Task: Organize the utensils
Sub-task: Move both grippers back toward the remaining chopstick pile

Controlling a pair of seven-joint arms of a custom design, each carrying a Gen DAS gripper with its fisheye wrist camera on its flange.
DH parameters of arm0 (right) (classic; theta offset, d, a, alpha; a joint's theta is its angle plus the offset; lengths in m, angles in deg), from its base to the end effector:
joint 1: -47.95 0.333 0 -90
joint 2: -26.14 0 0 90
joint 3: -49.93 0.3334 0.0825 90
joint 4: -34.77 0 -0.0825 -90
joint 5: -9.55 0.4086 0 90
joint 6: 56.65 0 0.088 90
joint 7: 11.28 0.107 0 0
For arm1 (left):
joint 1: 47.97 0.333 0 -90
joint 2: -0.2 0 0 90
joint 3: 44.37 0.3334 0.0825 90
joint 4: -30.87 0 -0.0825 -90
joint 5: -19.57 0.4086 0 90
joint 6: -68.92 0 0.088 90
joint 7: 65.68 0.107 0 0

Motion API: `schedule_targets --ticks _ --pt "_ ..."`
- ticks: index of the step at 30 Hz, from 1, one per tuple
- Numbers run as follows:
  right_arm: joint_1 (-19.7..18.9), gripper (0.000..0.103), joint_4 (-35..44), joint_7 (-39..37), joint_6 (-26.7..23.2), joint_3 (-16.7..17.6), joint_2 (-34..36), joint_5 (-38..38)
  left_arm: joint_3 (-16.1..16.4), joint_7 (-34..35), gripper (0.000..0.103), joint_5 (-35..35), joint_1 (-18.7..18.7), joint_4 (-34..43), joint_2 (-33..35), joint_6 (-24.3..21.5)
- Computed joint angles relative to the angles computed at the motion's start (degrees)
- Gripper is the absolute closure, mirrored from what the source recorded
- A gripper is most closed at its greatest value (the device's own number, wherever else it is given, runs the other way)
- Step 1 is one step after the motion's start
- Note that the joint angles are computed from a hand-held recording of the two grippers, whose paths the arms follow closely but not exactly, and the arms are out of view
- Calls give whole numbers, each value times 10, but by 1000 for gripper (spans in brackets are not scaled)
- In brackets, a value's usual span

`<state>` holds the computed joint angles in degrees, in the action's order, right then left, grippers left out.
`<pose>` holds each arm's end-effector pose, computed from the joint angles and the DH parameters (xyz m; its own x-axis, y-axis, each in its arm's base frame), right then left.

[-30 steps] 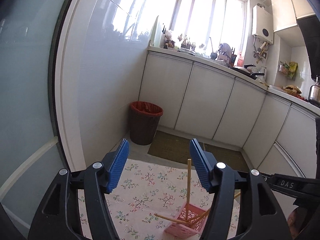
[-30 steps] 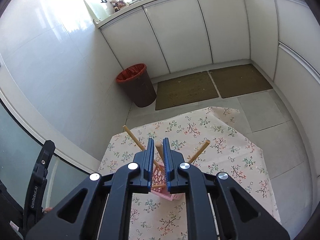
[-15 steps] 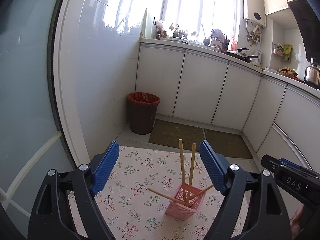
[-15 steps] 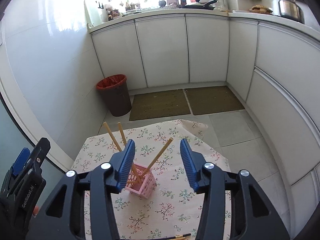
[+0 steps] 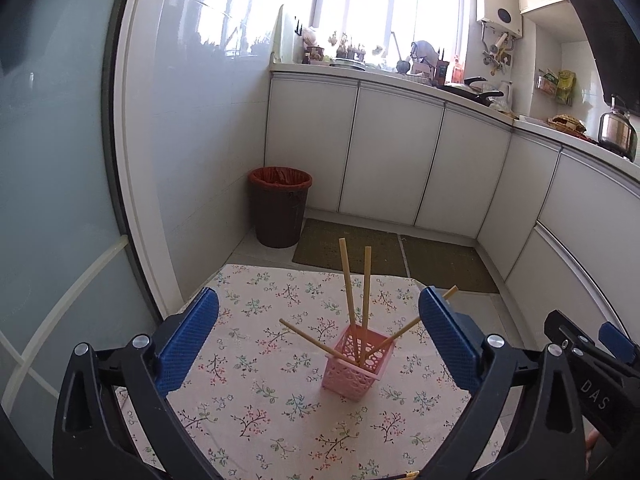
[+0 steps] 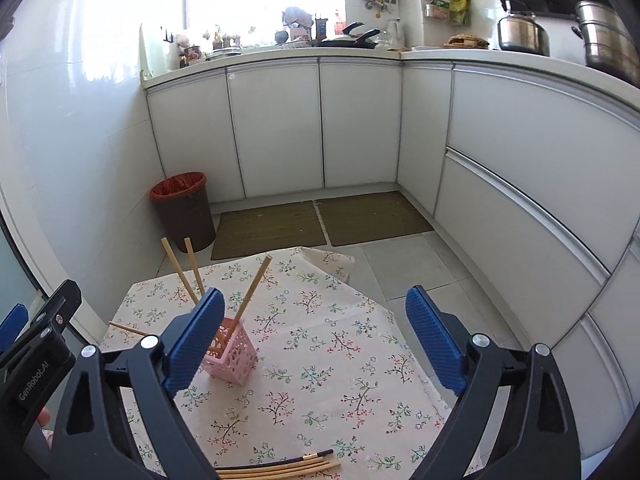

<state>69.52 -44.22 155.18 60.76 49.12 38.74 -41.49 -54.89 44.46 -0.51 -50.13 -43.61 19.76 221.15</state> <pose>0.6601 0.2063 0.6739 -0.6334 -0.7703 -0.0739 -0.4018 0.4090 -0.8193 0.7283 -0.1236 0.6924 -0.3598 -0.9269 0.1068 -0.4872 0.0890 -0.8687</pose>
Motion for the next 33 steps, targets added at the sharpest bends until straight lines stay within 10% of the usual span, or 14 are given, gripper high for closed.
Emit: schedule_targets --ticks 6,19,23,33 --pt "-5 7 -117 60 -19 14 -74 -11 -1 24 7 26 -2 34 21 -133" --pt "-75 7 -379 65 100 30 -208 350 2 154 7 150 -67 224 165 -494" --pt "-84 7 -436 69 160 24 -235 459 -8 229 33 149 -80 257 186 -608" --pt "-97 7 -478 101 167 27 -268 496 5 301 61 190 -124 221 191 -665"
